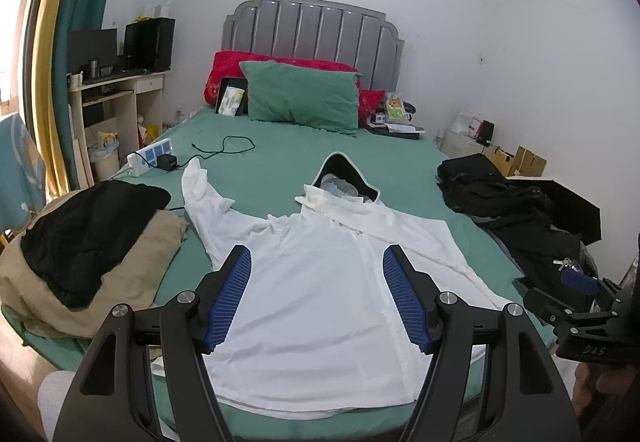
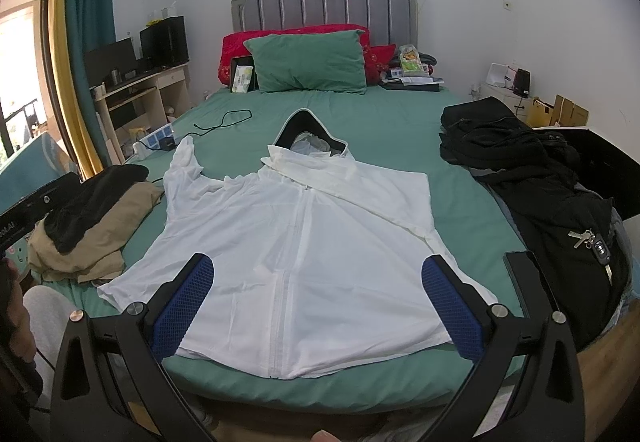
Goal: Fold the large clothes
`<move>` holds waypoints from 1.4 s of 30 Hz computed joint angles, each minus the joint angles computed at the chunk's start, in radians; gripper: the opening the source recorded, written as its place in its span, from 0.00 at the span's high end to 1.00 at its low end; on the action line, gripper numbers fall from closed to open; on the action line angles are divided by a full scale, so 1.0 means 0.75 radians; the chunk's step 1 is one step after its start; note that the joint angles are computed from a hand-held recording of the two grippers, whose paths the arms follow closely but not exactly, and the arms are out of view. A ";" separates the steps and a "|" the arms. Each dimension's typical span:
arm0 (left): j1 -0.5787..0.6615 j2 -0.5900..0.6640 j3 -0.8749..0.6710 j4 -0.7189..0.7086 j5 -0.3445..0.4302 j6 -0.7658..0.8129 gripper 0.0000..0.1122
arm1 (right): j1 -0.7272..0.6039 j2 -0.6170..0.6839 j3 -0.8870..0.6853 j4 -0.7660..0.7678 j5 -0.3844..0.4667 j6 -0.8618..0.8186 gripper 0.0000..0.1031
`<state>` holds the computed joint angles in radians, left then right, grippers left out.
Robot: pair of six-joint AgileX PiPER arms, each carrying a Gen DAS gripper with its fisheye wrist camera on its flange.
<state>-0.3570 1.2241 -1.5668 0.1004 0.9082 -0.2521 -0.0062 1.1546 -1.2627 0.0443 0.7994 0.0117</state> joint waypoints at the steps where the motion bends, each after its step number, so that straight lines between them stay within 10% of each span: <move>1: -0.002 0.001 -0.001 0.003 0.000 -0.002 0.36 | -0.001 0.001 0.000 0.000 -0.002 -0.002 0.01; 25: 0.099 0.079 -0.048 -0.207 0.004 0.164 0.36 | -0.001 0.077 0.021 0.012 -0.026 -0.010 0.01; 42: 0.373 0.630 -0.377 -0.612 0.085 0.517 0.25 | -0.092 0.559 -0.285 0.111 -0.064 -0.213 0.01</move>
